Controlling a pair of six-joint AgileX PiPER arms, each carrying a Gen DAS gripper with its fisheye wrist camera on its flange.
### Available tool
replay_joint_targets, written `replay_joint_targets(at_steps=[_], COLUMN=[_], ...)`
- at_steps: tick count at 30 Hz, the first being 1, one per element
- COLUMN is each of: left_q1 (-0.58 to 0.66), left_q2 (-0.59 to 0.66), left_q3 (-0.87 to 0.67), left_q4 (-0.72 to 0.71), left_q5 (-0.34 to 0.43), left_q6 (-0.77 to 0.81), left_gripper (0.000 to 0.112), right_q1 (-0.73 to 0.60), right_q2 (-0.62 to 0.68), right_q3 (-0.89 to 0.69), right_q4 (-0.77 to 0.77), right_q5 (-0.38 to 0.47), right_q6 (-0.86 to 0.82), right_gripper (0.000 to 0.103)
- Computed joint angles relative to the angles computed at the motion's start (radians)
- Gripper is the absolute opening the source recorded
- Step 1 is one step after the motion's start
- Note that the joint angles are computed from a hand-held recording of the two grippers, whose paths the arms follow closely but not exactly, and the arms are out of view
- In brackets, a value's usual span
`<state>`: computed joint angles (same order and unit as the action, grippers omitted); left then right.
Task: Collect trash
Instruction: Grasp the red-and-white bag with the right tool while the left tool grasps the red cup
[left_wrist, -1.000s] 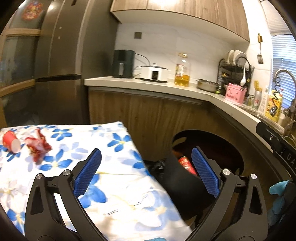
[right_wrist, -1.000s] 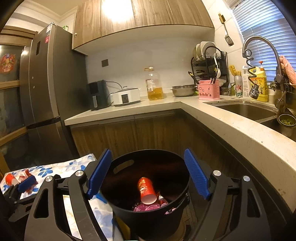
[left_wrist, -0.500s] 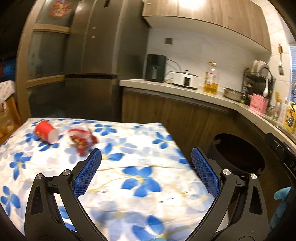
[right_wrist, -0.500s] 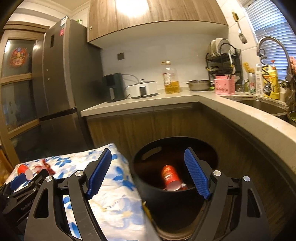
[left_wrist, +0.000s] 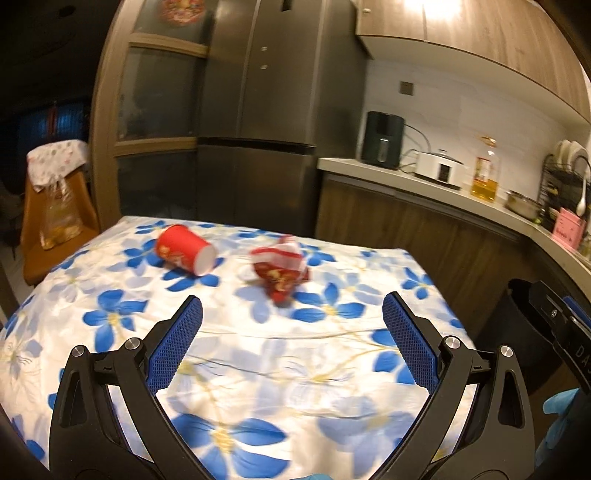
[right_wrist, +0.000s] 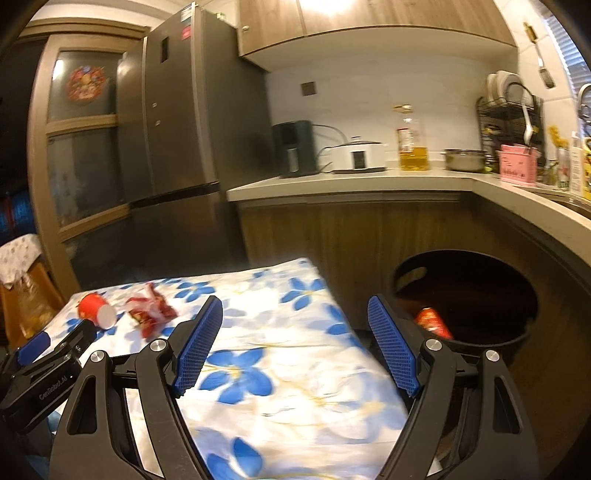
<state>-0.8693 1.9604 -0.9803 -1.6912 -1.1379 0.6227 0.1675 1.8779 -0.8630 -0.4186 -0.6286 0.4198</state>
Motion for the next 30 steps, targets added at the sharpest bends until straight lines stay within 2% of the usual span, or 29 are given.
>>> replay_joint_targets(at_steps=[9,17,23,30], left_q1=[0.079,0.205,0.333,0.510], left_q2=[-0.040,-0.069,-0.087,-0.093], left_q3=[0.110,0.200,0.241,0.270], left_q4=[0.024,0.111,0.204,0.399], left_q5=[0.020,0.070,0.125,0.255], left_q6=[-0.067,-0.147,-0.184,-0.266], left_gripper=[0.096,0.096,0.096,0.096], right_q1=[0.113,0.225,0.288,0.346], right_q2=[0.084,0.188,0.275,0.384], right_q3=[-0.104,-0.250,-0.379,-0.570], right_q4=[0.014,0.043,0.027,-0.036], right_q5=[0.052,0.127,0.197,0.298], right_q6=[0.001,-0.011,0.021,0.104], right_gripper=[0.079,0.079,0.079,0.079])
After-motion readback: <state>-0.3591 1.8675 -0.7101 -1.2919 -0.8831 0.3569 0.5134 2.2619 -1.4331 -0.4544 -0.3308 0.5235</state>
